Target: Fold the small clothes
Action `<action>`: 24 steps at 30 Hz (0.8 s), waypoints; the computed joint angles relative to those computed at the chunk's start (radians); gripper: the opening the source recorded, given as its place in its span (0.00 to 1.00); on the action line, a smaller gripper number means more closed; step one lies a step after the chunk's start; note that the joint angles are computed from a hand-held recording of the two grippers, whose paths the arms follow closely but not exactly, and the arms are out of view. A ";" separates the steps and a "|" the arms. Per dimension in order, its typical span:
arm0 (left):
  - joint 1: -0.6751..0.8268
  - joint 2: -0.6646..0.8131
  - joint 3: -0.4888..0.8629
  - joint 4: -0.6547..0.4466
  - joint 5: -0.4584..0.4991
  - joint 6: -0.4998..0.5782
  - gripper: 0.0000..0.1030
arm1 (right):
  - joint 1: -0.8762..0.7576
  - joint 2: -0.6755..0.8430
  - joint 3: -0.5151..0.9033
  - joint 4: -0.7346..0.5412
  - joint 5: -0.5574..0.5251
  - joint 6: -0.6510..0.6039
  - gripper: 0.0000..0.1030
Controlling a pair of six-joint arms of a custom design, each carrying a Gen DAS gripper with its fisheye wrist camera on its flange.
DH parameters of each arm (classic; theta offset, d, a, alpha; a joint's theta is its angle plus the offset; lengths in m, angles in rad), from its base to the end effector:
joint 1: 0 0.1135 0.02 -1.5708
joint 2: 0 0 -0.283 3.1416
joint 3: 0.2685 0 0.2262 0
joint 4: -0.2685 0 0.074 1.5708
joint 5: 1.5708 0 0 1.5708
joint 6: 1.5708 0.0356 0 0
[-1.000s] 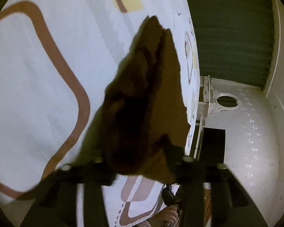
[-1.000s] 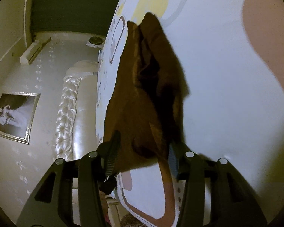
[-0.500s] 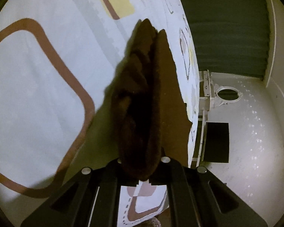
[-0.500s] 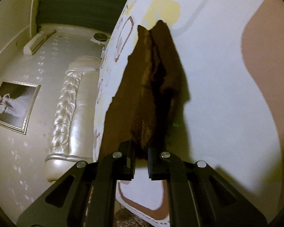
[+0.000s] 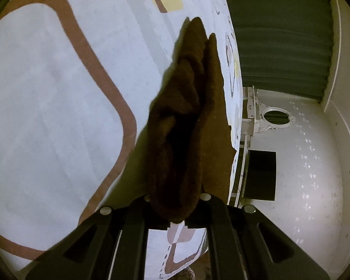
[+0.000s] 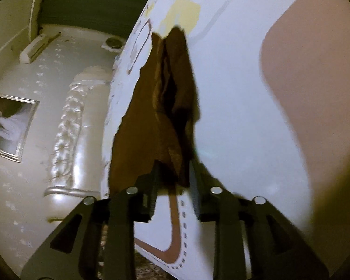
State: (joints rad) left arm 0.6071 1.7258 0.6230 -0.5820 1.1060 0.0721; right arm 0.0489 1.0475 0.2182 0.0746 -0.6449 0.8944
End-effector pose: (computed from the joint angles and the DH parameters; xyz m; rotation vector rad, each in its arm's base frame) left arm 0.1868 0.0910 0.1362 -0.7367 2.3590 -1.4844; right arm 0.1435 0.0284 0.1681 0.6768 2.3596 1.2003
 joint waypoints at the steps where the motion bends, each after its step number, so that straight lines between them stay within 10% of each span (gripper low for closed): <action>1: -0.007 -0.010 -0.004 0.011 -0.004 -0.010 0.08 | 0.002 -0.043 0.026 -0.074 0.026 -0.013 0.25; 7: -0.025 -0.077 -0.020 0.038 -0.025 -0.052 0.20 | 0.191 -0.032 0.250 -0.240 0.192 -0.012 0.26; 15: 0.051 -0.149 0.019 -0.110 -0.035 0.110 0.60 | 0.524 0.435 0.655 -0.181 0.279 -0.001 0.27; 24: 0.095 0.044 0.213 -0.209 0.008 0.179 0.66 | 0.594 0.749 0.854 -0.045 0.188 0.113 0.27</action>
